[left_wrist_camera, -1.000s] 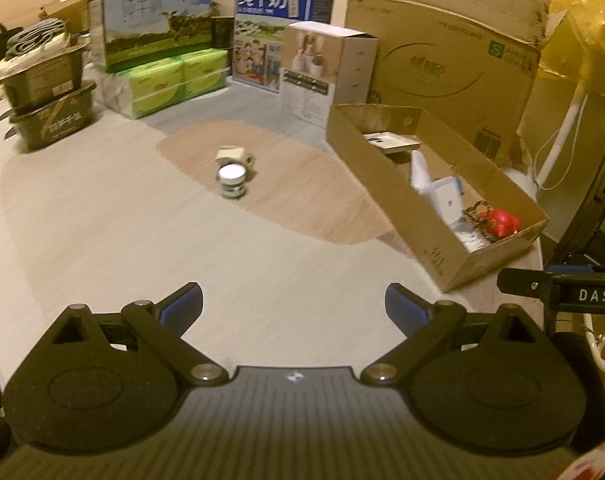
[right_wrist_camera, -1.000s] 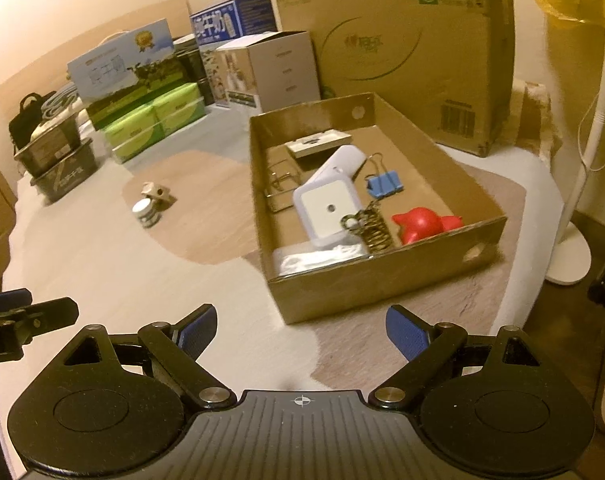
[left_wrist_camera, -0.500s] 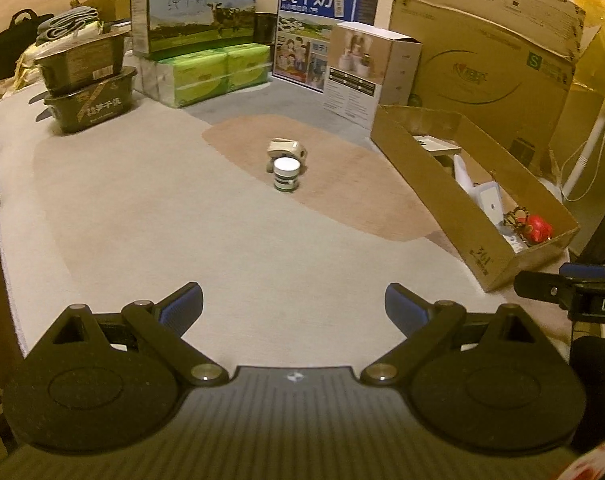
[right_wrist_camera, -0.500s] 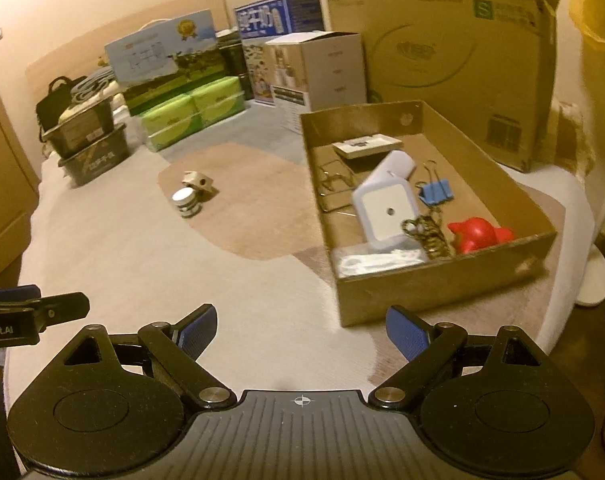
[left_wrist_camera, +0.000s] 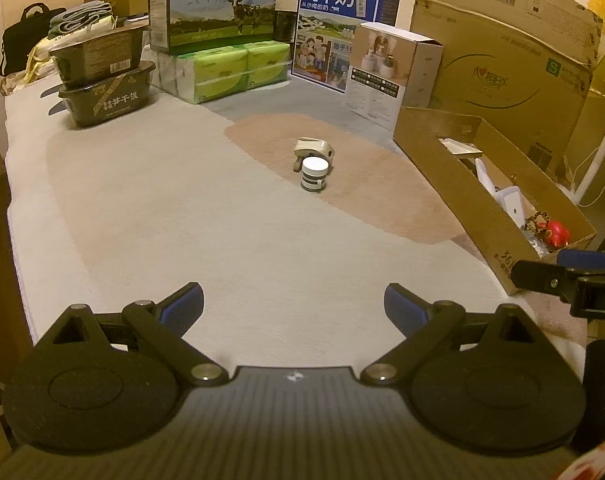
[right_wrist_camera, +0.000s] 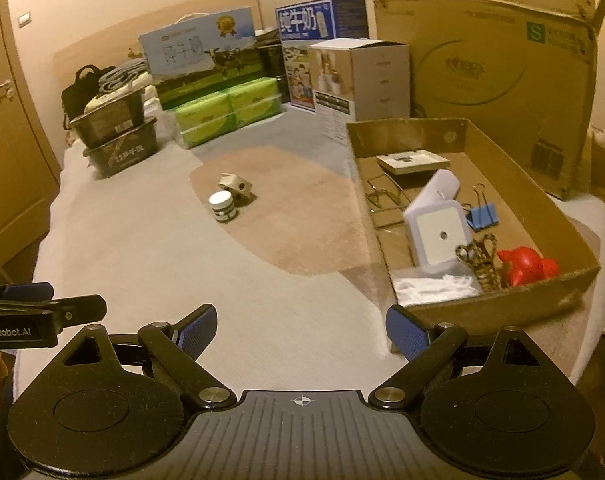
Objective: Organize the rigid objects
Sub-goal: 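Move the left gripper to the small white jar and grasp it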
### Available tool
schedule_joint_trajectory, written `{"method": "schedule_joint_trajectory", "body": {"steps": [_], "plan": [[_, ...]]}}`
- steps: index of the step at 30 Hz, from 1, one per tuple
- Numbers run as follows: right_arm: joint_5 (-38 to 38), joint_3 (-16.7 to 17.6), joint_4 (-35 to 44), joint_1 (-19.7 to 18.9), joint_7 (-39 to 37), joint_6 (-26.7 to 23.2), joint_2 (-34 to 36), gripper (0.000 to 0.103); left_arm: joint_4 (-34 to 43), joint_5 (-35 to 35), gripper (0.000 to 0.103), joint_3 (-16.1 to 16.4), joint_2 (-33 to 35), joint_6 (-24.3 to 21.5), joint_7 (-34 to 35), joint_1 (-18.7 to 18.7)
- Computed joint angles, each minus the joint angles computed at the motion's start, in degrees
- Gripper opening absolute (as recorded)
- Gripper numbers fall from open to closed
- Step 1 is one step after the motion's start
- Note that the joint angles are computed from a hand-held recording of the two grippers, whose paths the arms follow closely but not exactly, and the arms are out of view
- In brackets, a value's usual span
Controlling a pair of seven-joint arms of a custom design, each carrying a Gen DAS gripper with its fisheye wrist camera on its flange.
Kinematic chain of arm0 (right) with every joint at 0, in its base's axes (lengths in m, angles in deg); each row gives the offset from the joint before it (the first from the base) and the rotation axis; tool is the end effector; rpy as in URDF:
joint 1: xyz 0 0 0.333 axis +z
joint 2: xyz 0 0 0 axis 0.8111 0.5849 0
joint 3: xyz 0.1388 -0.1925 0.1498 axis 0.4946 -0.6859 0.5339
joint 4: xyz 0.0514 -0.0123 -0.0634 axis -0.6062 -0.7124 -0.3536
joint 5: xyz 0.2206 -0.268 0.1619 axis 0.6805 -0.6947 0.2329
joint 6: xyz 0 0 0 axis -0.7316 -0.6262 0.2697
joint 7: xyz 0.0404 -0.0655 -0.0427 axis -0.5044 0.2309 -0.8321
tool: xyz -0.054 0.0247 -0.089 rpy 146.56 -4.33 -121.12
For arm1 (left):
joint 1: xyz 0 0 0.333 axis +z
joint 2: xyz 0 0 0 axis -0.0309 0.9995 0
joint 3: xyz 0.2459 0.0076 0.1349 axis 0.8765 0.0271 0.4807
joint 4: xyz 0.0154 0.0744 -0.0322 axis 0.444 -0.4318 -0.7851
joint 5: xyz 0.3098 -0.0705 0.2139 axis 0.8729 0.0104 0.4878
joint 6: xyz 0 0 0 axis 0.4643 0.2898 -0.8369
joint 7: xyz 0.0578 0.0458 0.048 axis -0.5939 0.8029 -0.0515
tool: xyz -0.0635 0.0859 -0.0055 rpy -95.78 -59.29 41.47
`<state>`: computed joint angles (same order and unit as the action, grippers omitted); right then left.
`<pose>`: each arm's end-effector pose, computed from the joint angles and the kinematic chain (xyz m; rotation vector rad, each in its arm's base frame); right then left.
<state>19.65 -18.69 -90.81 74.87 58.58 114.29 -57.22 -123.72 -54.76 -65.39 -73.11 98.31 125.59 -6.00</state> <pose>0.5304 0.2823 0.5439 -1.6951 1.5978 -0.5013 0.5373 -0.0503 0.5548 -1.6957 1.8910 -0.8736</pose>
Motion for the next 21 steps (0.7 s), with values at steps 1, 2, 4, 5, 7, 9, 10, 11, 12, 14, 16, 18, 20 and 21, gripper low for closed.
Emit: {"method": "schedule_joint_trajectory", "body": {"steps": [1, 2, 4, 5, 7, 9, 10, 11, 12, 14, 16, 18, 20, 21], "plan": [[-0.18, 0.03, 0.52, 0.04, -0.15, 0.15, 0.51, 0.091, 0.22, 0.07, 0.096, 0.09, 0.27, 0.08, 0.27, 0.07], [-0.33, -0.02, 1.02, 0.13, -0.4, 0.37, 1.03, 0.091, 0.58, 0.03, 0.096, 0.22, 0.7, 0.23, 0.75, 0.11], [-0.42, -0.23, 2.25, 0.42, -1.14, 0.71, 2.23, 0.091, 1.47, -0.06, 0.095, 0.3, 1.71, 0.62, 1.64, 0.31], [-0.17, -0.38, 2.94, 0.6, -1.8, 0.92, 2.91, 0.091, 1.9, 0.06, 0.096, 0.22, 2.18, 0.86, 1.94, 0.5], [0.41, -0.76, 4.19, 1.02, -3.3, 1.59, 4.27, 0.091, 3.43, 0.3, 0.096, 0.06, 3.72, 1.09, 2.59, 0.96], [0.71, -1.25, 6.09, 1.59, -4.61, 1.74, 6.06, 0.091, 5.56, -0.34, 0.096, -0.06, 5.76, 0.96, 3.73, 1.42], [1.2, -1.5, 6.93, 1.85, -5.52, 1.99, 6.92, 0.09, 6.58, -0.69, 0.096, -0.25, 6.82, 1.19, 4.39, 1.72], [1.41, -1.83, 7.83, 2.18, -6.2, 2.22, 7.83, 0.09, 7.64, -1.34, 0.095, -0.45, 7.93, 1.5, 5.4, 2.0], [1.63, -2.21, 8.62, 2.52, -6.8, 2.33, 8.63, 0.09, 8.63, -1.86, 0.095, -0.76, 8.95, 1.65, 6.29, 2.33], [3.08, -2.69, 10.91, 2.87, -8.81, 2.42, 10.8, 0.09, 10.86, -3.08, 0.093, -1.54, 11.29, 2.17, 8.36, 3.08], [3.91, -3.48, 13.14, 3.44, -10.39, 2.57, 12.9, 0.09, 13.29, -4.06, 0.091, -2.53, 13.72, 2.32, 10.11, 3.93], [5.03, -4.15, 15.67, 3.83, -12.06, 2.46, 15.14, 0.09, 15.84, -5.98, 0.087, -3.79, 16.37, 2.84, 12.32, 4.91], [6.57, -4.57, 18.43, 3.97, -14.33, 2.44, 17.61, 0.089, 18.53, -7.66, 0.086, -5.13, 18.88, 2.43, 14.39, 6.11], [7.44, -4.66, 20.03, 3.98, -15.74, 2.25, 18.95, 0.087, 19.93, -7.37, 0.086, -5.65, 20.3, 2.5, 14.47, 6.46]]}}
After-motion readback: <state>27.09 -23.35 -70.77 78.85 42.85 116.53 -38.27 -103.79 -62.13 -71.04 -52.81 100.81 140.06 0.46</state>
